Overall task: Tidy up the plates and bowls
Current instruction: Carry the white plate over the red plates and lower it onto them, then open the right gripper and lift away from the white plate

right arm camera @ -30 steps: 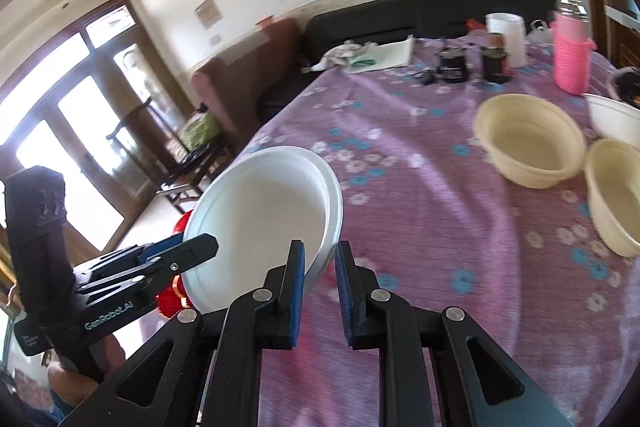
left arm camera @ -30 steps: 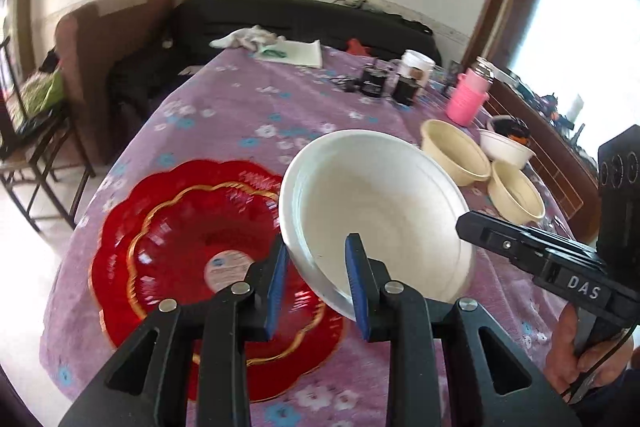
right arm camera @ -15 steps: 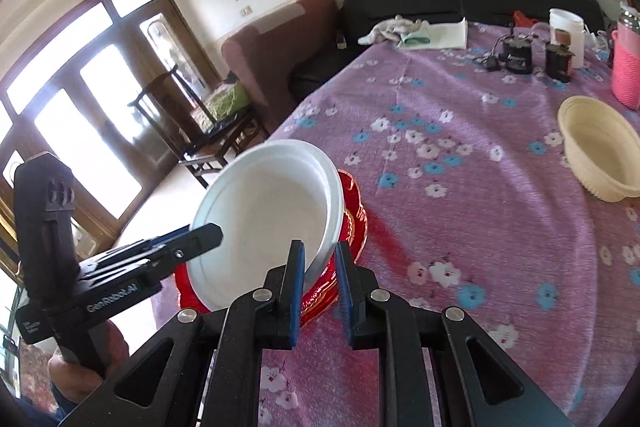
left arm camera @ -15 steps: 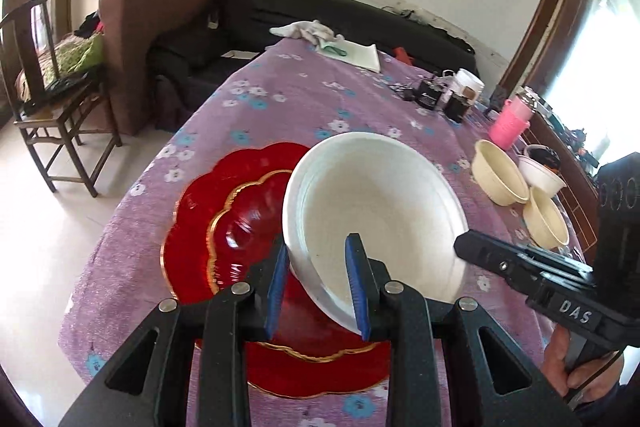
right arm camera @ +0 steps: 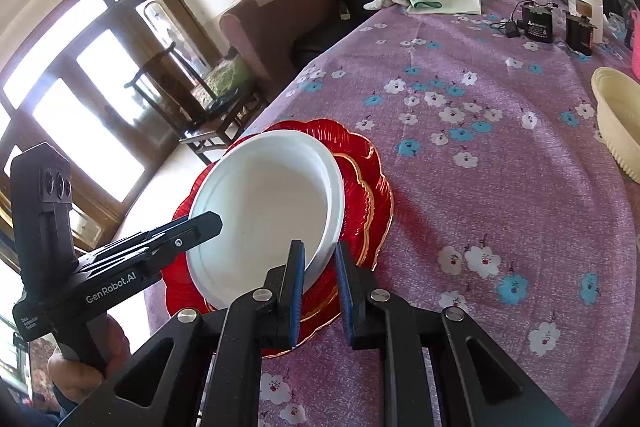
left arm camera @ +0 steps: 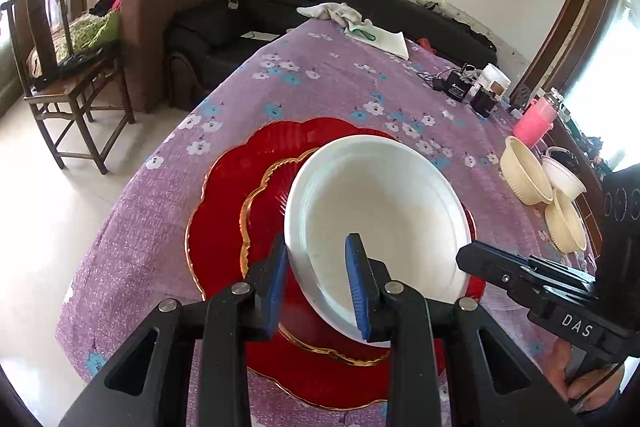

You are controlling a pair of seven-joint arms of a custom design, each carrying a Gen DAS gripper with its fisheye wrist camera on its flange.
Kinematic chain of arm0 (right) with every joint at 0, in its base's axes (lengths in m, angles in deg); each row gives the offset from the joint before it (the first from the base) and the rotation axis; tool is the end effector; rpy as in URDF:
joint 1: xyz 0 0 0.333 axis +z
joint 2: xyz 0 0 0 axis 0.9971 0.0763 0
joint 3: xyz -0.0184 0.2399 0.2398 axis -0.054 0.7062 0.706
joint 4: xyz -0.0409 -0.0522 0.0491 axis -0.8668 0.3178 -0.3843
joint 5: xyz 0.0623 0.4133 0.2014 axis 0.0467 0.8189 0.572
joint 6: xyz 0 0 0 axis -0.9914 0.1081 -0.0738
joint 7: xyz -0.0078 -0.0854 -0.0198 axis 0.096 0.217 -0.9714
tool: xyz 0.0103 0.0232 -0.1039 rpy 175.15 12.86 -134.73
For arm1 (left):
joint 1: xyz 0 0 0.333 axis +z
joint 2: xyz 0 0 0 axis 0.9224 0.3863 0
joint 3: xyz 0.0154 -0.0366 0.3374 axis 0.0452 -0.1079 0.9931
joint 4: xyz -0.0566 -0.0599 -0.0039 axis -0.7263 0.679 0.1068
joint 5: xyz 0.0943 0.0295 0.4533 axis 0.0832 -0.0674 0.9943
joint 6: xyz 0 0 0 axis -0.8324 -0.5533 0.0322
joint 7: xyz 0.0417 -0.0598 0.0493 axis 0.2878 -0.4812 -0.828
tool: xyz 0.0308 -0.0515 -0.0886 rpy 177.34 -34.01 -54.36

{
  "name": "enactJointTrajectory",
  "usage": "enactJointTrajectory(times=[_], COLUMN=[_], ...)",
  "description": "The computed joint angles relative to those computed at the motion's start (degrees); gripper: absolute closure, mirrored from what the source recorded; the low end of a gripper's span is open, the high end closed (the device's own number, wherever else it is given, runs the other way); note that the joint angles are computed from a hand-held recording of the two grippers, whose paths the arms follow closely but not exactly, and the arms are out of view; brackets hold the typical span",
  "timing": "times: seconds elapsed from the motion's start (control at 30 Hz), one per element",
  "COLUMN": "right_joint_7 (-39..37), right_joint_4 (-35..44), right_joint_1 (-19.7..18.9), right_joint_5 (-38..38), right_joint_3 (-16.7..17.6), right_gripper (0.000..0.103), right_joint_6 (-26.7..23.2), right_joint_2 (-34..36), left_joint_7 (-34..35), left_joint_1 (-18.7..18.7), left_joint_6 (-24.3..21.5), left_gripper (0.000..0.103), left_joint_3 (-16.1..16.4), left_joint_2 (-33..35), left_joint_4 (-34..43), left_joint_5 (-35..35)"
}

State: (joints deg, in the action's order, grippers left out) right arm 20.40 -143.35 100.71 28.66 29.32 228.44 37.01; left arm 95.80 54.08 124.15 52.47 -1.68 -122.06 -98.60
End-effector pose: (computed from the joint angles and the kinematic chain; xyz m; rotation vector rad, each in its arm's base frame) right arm 0.5800 0.0804 0.4481 -1.6436 1.6742 -0.1893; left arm 0.6099 -0.2797 0.4507 -1.7429 2.1638 -1.0319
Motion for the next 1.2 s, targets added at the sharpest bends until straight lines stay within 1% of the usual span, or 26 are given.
enactJointTrajectory(times=[0.2,0.27,0.33,0.4,0.47,0.53,0.6,0.63,0.67,0.7,0.83,0.9,0.93,0.97,1.0,1.03,1.1,1.17,1.2], right_joint_7=[-0.4,-1.8,-1.7,-1.1,-1.5,-1.2,-1.4,-1.4,-1.3,-1.7,-2.5,-2.9,-2.7,-2.8,-2.4,-1.8,0.1,2.3,3.1], right_joint_4=[0.2,0.0,-0.4,-0.7,-1.1,-1.6,-2.2,-2.9,-3.4,-4.2,-7.4,-9.9,-10.7,-12.4,-13.7,-14.6,-17.0,-19.1,-19.7], right_joint_1=[0.1,0.4,0.5,0.6,1.0,1.1,1.4,1.4,1.6,2.1,4.4,6.0,6.7,7.5,8.0,8.3,7.5,5.6,5.0], right_joint_5=[0.2,1.2,-0.1,-1.3,-0.4,-0.7,-0.4,-0.5,-0.6,0.1,1.7,2.7,2.5,2.8,2.4,1.7,-0.2,-2.6,-3.6], right_joint_3=[0.4,0.5,0.8,0.8,0.3,0.1,-0.4,-0.6,-0.8,-1.3,-3.8,-5.6,-6.3,-7.1,-7.6,-7.9,-7.1,-5.5,-5.1], right_gripper=[0.086,0.085,0.085,0.084,0.083,0.083,0.083,0.083,0.083,0.083,0.083,0.083,0.083,0.083,0.083,0.083,0.083,0.083,0.083], right_joint_6=[0.3,1.3,3.0,3.5,3.6,3.5,3.7,4.0,4.3,4.9,7.3,9.4,10.2,11.7,12.8,13.5,15.0,15.7,15.8], right_joint_2=[0.6,0.4,0.3,0.2,-0.2,-0.7,-1.4,-2.3,-2.9,-4.0,-8.5,-12.4,-13.7,-16.5,-18.9,-20.4,-24.9,-29.4,-31.1], left_joint_7=[-1.9,-2.0,-3.5,-4.3,-4.7,-4.0,-3.6,-4.2,-4.9,-5.6,-1.5,3.4,5.3,6.6,10.5,13.1,20.5,25.6,26.5], left_joint_1=[-0.1,0.1,-0.1,0.0,0.0,0.3,0.3,0.2,0.1,0.0,-0.2,-1.1,-1.7,-2.3,-3.6,-4.6,-7.3,-9.4,-9.9], left_joint_6=[0.0,-0.2,0.0,0.1,0.6,0.7,0.8,1.2,1.7,2.3,3.8,4.4,4.6,4.6,4.3,4.0,3.3,4.2,4.6], left_gripper=[0.076,0.076,0.074,0.073,0.072,0.067,0.057,0.055,0.050,0.048,0.048,0.048,0.048,0.048,0.048,0.048,0.048,0.048,0.047], left_joint_3=[0.3,0.3,0.6,0.7,0.7,0.4,0.3,0.4,0.6,0.6,0.2,0.2,0.3,0.5,1.1,1.7,3.3,4.2,4.4], left_joint_2=[0.4,0.5,0.6,0.4,0.1,-0.3,-1.0,-1.4,-1.8,-2.5,-5.5,-7.8,-8.8,-9.7,-11.4,-12.2,-15.5,-19.1,-20.4], left_joint_4=[0.1,0.1,0.0,-0.3,-0.8,-1.1,-1.7,-2.1,-2.6,-3.3,-5.7,-7.2,-7.8,-8.3,-8.9,-9.0,-9.5,-10.2,-10.4], left_joint_5=[1.3,1.1,2.3,2.8,3.0,2.0,1.1,1.6,2.5,3.3,-1.6,-7.1,-9.1,-10.3,-14.3,-16.9,-23.9,-27.3,-27.5])
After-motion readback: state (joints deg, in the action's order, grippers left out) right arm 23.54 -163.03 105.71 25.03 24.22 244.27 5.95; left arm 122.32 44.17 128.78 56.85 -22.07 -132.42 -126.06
